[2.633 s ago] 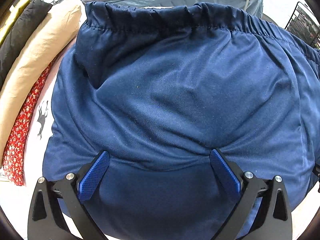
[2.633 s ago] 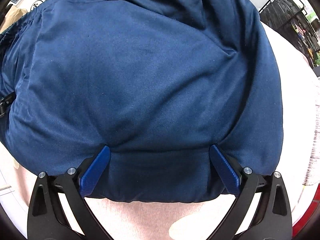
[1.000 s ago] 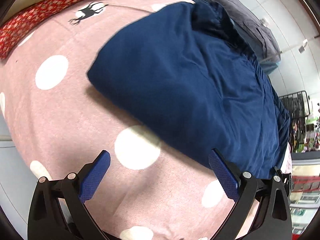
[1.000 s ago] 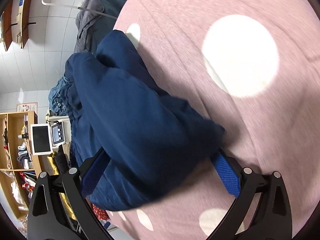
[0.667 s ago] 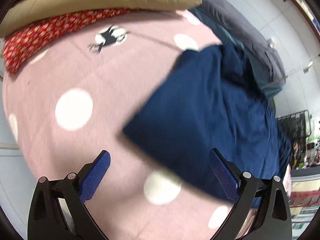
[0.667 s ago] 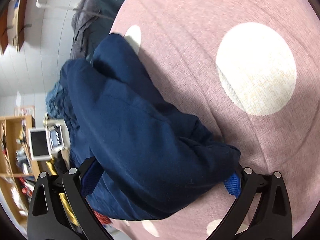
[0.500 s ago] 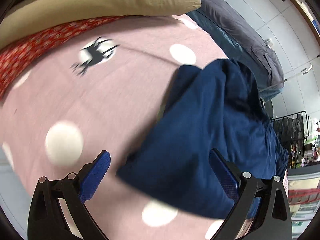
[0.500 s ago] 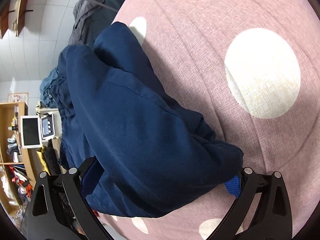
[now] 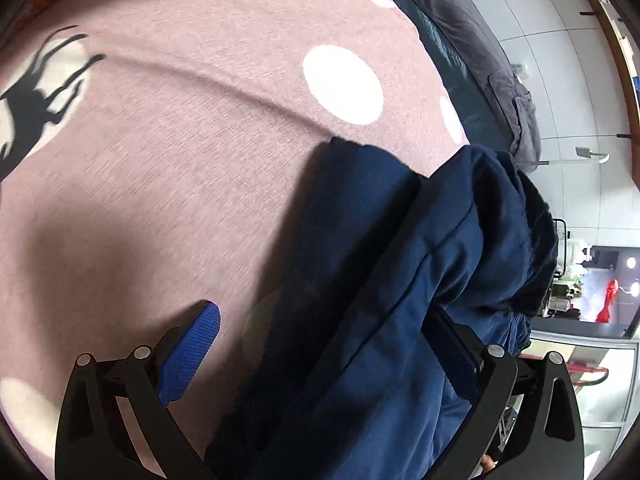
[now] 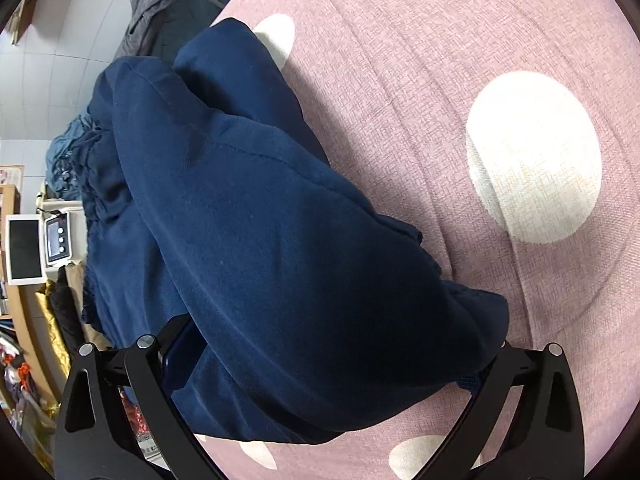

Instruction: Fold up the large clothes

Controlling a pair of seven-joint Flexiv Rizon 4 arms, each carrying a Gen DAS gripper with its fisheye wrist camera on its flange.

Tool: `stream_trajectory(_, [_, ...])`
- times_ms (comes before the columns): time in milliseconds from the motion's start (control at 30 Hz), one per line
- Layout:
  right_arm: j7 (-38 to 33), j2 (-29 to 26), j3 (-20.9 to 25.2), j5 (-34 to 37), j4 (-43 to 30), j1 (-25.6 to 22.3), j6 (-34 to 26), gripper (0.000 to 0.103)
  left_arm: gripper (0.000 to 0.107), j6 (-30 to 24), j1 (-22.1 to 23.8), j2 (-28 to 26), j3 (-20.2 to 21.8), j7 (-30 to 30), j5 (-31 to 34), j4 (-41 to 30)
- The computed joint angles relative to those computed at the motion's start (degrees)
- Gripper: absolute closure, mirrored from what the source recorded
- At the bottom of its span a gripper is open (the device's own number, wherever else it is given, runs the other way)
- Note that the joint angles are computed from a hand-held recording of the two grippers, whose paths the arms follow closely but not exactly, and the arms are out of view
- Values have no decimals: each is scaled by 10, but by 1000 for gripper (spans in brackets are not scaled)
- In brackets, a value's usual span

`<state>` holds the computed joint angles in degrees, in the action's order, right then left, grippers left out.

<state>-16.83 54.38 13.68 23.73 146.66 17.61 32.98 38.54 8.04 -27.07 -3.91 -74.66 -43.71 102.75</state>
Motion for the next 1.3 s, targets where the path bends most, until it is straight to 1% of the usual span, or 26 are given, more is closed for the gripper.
stream_trajectory(100, [6,-6,4,-6,-3,-2,-8,5,9,-1,0,-10,-6,17,5,-16])
stream_trajectory(200, [15,-17,10,-16,-9,-4,-16,5,9,-5,-5,-26,-8,14,15,-40])
stream_trajectory(300, [25,-28,15,-26,-16,-4,-24,5,9,9,-24,-39,-3,-2,58,-65])
stream_trajectory(333, [28,-29,17,-29,-17,-4,-28,5,9,19,-31,-40,-5,7,71,-68])
stream_trajectory(400, [37,-33,22,-36,-21,-4,-33,5,9,23,-33,-40,-13,23,79,-71])
stream_trajectory(467, [51,-42,26,-46,-30,-6,-48,6,10,25,-38,-41,-13,22,88,-74])
stream_trajectory(500, [58,-45,28,-52,-36,-7,-58,9,13,26,-40,-40,-13,21,91,-75])
stream_trajectory(533, [66,-44,29,-54,-39,-8,-62,14,16,28,-38,-36,-15,23,86,-70])
stream_trajectory(567, [73,-42,30,-54,-40,-8,-61,18,23,29,-37,-35,-17,22,81,-68])
stream_trajectory(600, [82,-38,33,-54,-42,-9,-61,27,32,30,-36,-33,-18,21,76,-66])
stream_trajectory(633, [92,-34,37,-58,-47,-10,-63,37,36,31,-32,-25,-21,27,66,-57])
stream_trajectory(667, [94,-33,38,-63,-52,-9,-67,42,45,34,-31,-20,-22,33,59,-51])
stream_trajectory(700, [93,-34,37,-70,-59,-6,-75,49,51,39,-31,-11,-23,41,53,-41])
stream_trajectory(733, [86,-37,35,-79,-67,-1,-84,56,55,43,-32,-1,-22,49,52,-31])
stream_trajectory(800, [69,-45,32,-96,-86,7,-103,62,66,45,-32,20,-20,66,43,-12])
stream_trajectory(833, [59,-51,32,-107,-98,10,-114,65,68,45,-31,31,-21,76,31,-1])
stream_trajectory(933, [49,-51,42,-127,-127,13,-140,68,72,42,-28,68,-21,109,-20,34])
stream_trajectory(1100, [42,-58,67,-164,-180,20,-155,72,76,40,-47,114,-14,138,-79,64])
stream_trajectory(1200, [29,-71,86,-191,-216,31,-163,74,77,29,-61,149,-4,157,-92,82])
stream_trajectory(1300, [42,-75,110,-207,-250,37,-187,75,78,11,-73,184,10,168,-96,102])
